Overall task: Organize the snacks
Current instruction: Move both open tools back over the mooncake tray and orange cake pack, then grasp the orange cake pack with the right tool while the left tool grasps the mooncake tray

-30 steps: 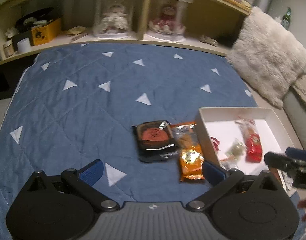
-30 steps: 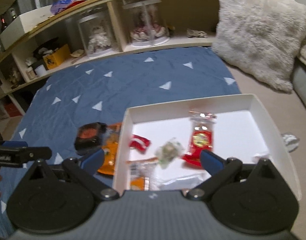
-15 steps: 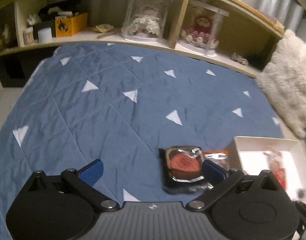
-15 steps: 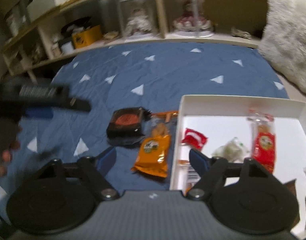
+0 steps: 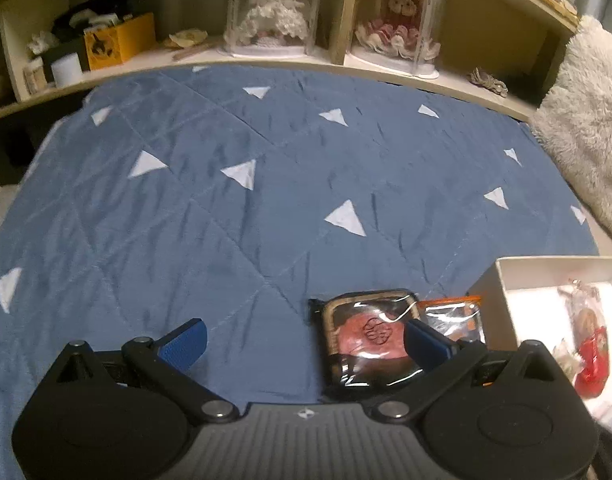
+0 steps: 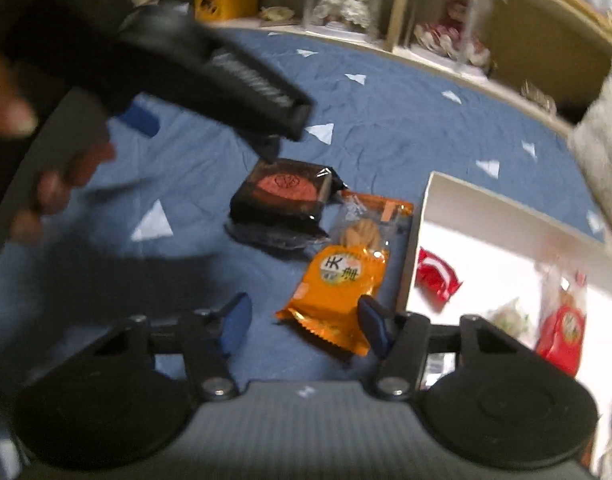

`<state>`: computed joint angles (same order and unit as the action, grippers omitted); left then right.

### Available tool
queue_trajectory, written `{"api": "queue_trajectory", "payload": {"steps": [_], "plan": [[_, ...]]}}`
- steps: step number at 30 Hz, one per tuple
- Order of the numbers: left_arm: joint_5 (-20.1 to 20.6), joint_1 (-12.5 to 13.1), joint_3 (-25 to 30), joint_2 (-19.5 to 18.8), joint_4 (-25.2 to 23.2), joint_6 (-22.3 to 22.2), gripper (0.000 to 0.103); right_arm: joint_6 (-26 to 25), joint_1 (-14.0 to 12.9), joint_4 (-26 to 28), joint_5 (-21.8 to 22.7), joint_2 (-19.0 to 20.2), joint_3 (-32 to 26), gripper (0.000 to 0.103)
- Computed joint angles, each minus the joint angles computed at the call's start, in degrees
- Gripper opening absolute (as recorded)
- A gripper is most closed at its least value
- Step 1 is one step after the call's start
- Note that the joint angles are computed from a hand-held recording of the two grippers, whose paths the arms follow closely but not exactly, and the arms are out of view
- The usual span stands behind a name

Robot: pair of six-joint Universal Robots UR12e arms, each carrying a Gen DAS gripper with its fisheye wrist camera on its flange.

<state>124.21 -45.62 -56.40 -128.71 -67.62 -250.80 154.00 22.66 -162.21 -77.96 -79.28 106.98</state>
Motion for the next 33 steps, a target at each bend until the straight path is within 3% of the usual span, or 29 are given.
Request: {"api": "queue_trajectory", "payload": {"steps": [6, 10, 14, 21, 28, 33], "plan": [[-2.3, 0.7, 3.0, -2.2, -1.1, 1.5, 0.103, -8.3, 2.0, -3.9, -7.5, 0.4, 1.3, 0.056], [-4.3, 1.0, 4.5, -3.6, -1.3, 1.1, 0.103, -12.7, 3.1, -6.9, -12.2, 0.6, 2.2, 0.035], [-4.1, 0.8, 6.2, -4.9, -4.2, 2.4, 0.103, -13.5, 2.4, -5.9, -10.3, -0.4, 2.7, 0.033], [-2.8, 0.6, 5.3, -4.5, -5.1, 1.0, 0.103, -14.8, 1.6, -2.9, -6.5, -3.1, 4.2, 0.033], [-2.4, 0.8, 4.3, -3.8, -5.9, -0.5, 0.103, -15.9, -0.1, 5.2, -1.2, -7.0, 5.7, 0.031], [-5.9, 1.4, 3.5, -3.4, -5.8, 1.5, 0.103, -13.5, -1.6, 8.5, 3.7, -8.5, 6.4, 0.032]]}}
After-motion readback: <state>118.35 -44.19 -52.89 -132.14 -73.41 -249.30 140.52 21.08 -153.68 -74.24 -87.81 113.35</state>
